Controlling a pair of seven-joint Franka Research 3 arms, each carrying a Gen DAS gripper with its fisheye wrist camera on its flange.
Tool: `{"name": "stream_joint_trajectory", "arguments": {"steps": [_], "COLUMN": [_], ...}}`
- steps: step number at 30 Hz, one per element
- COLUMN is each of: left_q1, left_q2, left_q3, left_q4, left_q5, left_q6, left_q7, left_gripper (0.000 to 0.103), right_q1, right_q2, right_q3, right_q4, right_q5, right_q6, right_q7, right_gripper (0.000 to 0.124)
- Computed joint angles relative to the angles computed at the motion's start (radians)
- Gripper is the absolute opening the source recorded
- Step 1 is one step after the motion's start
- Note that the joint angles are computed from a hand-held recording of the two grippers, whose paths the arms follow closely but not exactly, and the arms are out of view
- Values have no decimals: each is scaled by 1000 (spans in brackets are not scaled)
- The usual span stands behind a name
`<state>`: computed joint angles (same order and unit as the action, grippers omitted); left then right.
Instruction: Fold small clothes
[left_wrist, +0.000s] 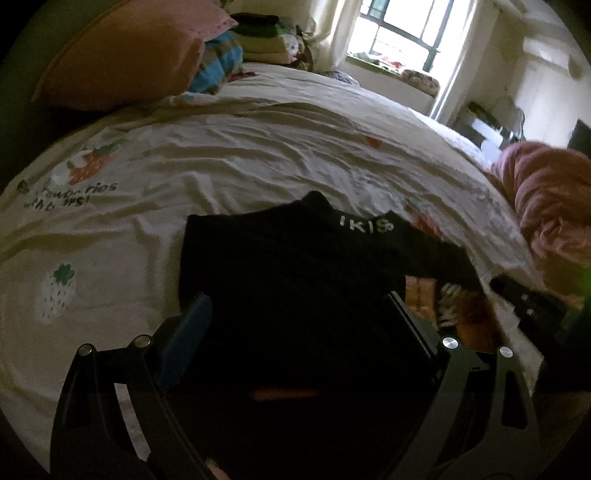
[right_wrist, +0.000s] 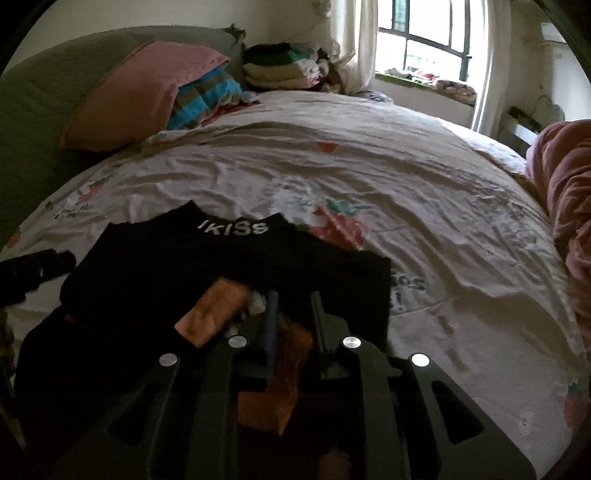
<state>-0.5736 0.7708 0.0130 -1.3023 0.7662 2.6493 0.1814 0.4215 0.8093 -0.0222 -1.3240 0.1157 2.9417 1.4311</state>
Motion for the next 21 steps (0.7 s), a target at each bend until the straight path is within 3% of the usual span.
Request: {"name": "stream_joint_trajectory", "arguments": {"steps": [3, 7, 11, 15, 19, 21], "left_q1": [5, 15, 36, 56, 53, 49], "left_q2": [25, 54, 87, 110, 92, 87], "left_q3": [-14, -35, -73, -102, -84, -77], "left_q4": [31, 66, 96, 102, 46, 34], "left_q5": [-14, -53, -126, -208, -232, -233], "left_q6": [-13, -35, -56, -80, -18, -7], "left_q7": [40, 109, 208, 291, 277, 275], "left_gripper": [86, 84, 57, 43, 42, 43], "right_q1": [-4, -61, -87, -90, -58, -4], "right_q2": [-11, -27, -28, -18, 4, 22], "right_q3": [2, 104, 174, 204, 163, 76], "right_q4": [-17, -38, -45, -30, 8, 32], "right_q5": [6, 32, 78, 127, 142, 97], "right_q6": [15, -6, -53, -112, -194, -238], "right_q7": [5, -109, -218, -289, -278, -197], "right_gripper": [16, 22, 26, 34, 37, 39]}}
